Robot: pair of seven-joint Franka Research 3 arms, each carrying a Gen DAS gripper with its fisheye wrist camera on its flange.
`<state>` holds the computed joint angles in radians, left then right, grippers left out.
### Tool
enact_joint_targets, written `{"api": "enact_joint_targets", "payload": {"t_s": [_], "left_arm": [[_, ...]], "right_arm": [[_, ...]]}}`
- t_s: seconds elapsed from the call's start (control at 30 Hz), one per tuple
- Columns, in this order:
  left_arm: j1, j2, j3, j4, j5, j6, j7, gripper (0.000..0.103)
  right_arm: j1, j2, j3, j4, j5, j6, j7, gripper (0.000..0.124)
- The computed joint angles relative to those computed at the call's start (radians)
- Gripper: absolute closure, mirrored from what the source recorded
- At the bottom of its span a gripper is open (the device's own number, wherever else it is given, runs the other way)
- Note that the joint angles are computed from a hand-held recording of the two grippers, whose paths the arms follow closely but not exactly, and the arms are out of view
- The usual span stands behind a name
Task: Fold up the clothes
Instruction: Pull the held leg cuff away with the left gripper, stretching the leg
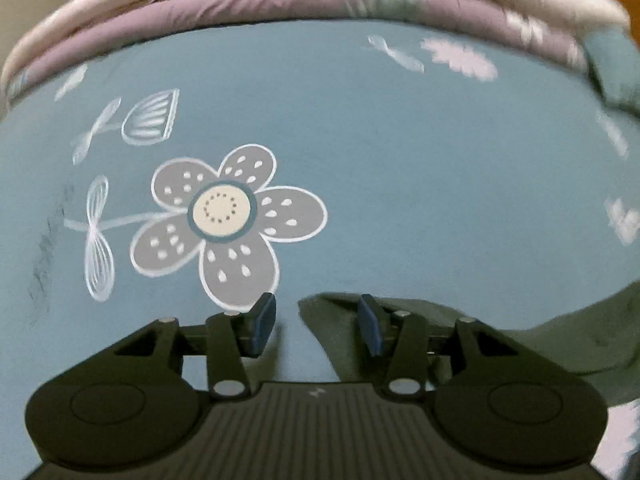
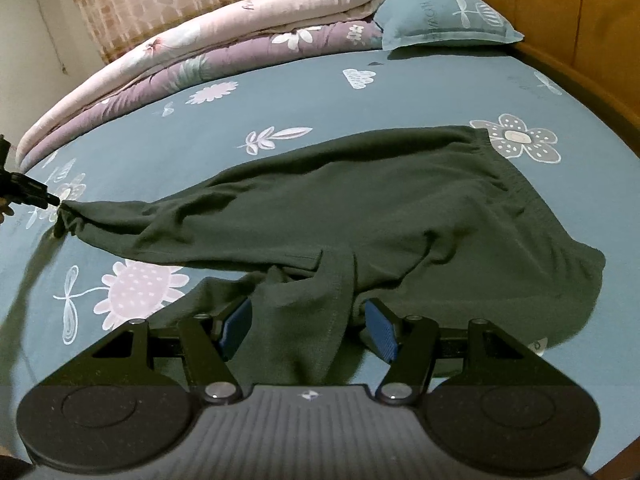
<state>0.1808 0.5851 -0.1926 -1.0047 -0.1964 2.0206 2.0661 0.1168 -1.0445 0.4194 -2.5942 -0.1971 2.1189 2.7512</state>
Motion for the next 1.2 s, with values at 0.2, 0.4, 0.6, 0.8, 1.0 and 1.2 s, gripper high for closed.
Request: {"api": "enact_joint_targets", "payload": {"t_s": [0.2, 0.4, 0.6, 0.8, 1.0, 1.2], "left_arm": [[0.185, -0.152, -0.073, -0.331, -0.456, 0.014, -0.04, 0.054], [0.209, -0.217, -0.04, -0.584, -0.782, 0.065, -0.06, 0.055], [0.176, -0.202, -0.025, -0.652, -1.046, 0.199, -0.028, 0.054], [0.121, -0.19, -0.004, -0.649, -1.047, 0.309, -0.075, 0.07], [0.114, -0.143, -0.02, -0.567, -0.969, 0.334, -0.184, 0.07], [0.08, -0.181, -0.013, -0.568, -0.727, 0.394, -0.187, 0.096]], "right_arm": [[-0.002, 0.022, -0.013, 0.013, -0.009, 0.023, -0.028, 0.056], [0.0, 0.035, -0.029, 0.003, 0.005, 0.054, -0.041, 0.056], [0.0, 0.037, -0.033, -0.004, 0.015, 0.068, -0.055, 0.056], [-0.003, 0.005, -0.021, -0.018, 0.026, 0.043, -0.031, 0.056], [-0.001, 0.016, -0.016, -0.019, 0.035, 0.049, -0.018, 0.056], [0.008, 0.055, -0.002, 0.021, 0.021, 0.035, -0.026, 0.056]]}}
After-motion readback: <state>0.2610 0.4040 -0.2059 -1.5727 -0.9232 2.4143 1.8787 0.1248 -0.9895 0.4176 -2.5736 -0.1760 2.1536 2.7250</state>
